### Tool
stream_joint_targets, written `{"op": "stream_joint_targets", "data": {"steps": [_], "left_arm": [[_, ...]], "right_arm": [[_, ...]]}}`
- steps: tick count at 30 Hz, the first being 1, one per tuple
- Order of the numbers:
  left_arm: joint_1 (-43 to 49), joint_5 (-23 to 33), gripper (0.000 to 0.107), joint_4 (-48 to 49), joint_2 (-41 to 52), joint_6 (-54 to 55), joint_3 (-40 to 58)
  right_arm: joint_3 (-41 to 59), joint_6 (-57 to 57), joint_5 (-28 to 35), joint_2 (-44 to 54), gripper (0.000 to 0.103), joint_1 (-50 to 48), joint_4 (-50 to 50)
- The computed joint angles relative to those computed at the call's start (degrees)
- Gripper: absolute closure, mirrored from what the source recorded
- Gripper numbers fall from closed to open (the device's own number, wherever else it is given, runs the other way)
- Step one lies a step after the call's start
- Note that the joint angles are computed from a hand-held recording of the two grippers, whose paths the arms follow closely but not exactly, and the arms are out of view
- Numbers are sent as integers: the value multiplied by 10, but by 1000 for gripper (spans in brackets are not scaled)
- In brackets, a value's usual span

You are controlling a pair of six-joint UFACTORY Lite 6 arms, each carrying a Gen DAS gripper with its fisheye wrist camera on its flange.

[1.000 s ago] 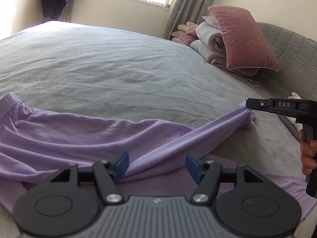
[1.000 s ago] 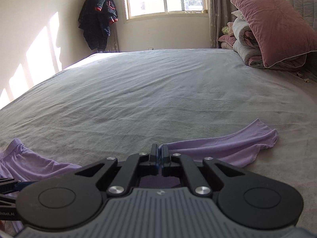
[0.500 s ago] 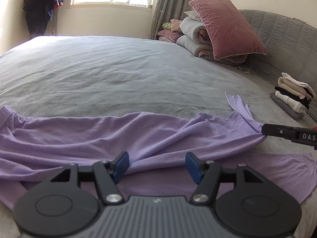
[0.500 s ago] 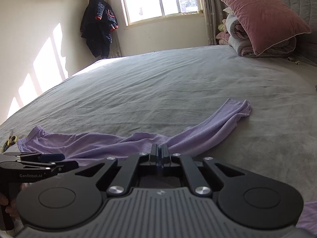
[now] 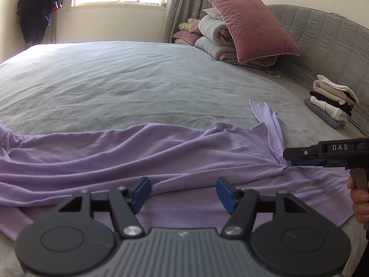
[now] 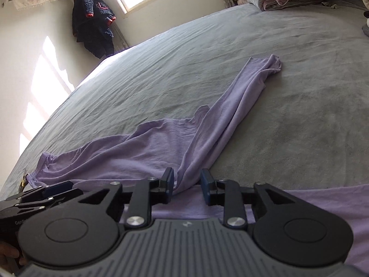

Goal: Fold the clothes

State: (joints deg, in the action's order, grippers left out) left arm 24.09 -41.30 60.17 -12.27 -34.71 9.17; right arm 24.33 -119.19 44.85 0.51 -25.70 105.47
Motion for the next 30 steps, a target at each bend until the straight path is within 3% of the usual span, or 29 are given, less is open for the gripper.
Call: {"op": "stream_joint_targets", "data": {"steps": [10,17,19,20,22,24,26,30], "left_arm": [[-104,-32,42,-105,23,108,-13],[-185,-19,43,-216,88,180,23],[-189,-20,45,-229,102,175,34],[-190,-21,49,-232,110,171,39],[-189,-25,57,-232,124,162,48],[-180,-31,85,-215,130,141,52],[-157,-41,100,-178,134,102,58],[-119,-78,102,-149,126,63,50]], "right_arm": [[140,91,36,168,45,-3,58],[176,99,60,213,46,34,137],[190,101,73,232,53,38,145],[197,103,81,242,59,39,149],[223,123,97,275,94,35,132],[240,139,129,304,96,24,108],[241,153,158,302,93,8,80],[198,143,209,241,92,-21,57]]}}
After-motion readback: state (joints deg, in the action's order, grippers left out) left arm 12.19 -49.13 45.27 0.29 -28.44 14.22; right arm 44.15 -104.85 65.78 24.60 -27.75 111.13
